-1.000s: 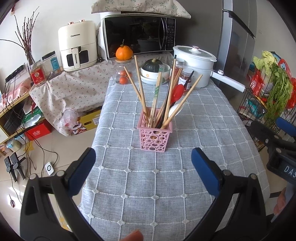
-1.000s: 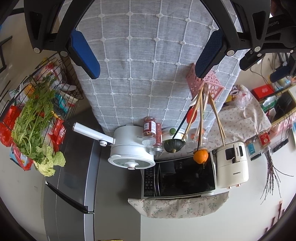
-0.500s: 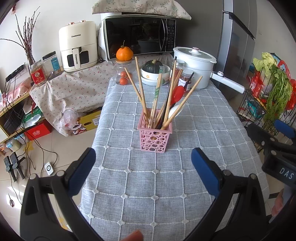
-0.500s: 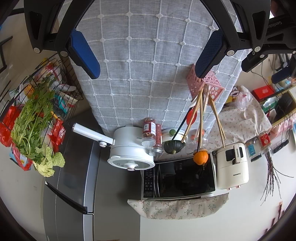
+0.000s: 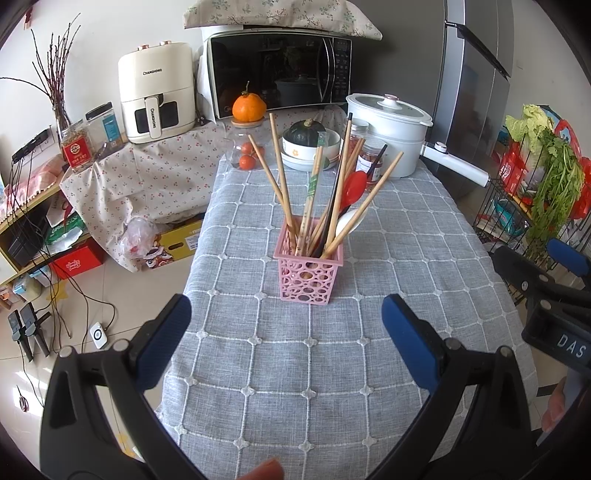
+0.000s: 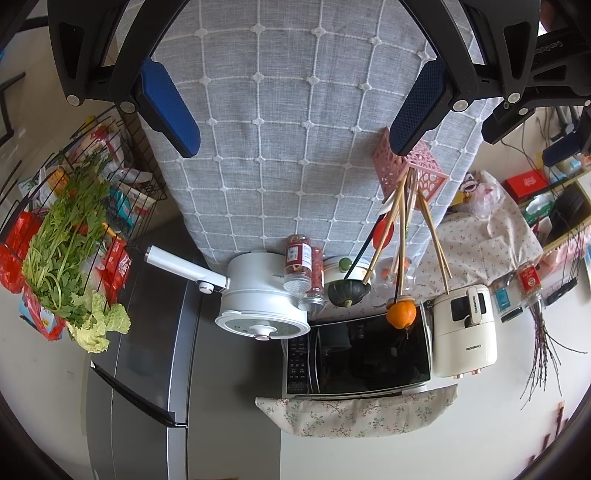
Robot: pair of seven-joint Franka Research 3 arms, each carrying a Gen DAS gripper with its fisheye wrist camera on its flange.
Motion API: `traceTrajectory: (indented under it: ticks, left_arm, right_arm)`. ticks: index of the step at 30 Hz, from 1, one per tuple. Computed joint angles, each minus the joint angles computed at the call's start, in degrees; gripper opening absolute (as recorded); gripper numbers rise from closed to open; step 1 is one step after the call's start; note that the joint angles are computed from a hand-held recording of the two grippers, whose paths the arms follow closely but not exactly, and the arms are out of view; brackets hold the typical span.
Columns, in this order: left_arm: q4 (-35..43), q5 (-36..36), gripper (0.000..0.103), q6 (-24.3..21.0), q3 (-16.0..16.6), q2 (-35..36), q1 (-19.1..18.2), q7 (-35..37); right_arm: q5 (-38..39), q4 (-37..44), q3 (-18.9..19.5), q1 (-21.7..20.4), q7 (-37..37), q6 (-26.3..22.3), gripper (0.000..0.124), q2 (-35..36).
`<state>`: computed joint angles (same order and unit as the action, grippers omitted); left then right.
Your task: Organize utensils
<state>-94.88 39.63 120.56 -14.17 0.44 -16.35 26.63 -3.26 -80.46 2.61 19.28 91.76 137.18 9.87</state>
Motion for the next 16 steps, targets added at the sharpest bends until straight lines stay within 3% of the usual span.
traceTrajectory:
  ticks: [16]
  left_arm:
    - [1.1, -0.1, 0.102, -1.0, 0.0, 0.8, -0.4, 0.4]
  right_arm:
    - [0.2, -0.9, 0.0, -0.2, -0.3, 0.2, 0.103, -0.2]
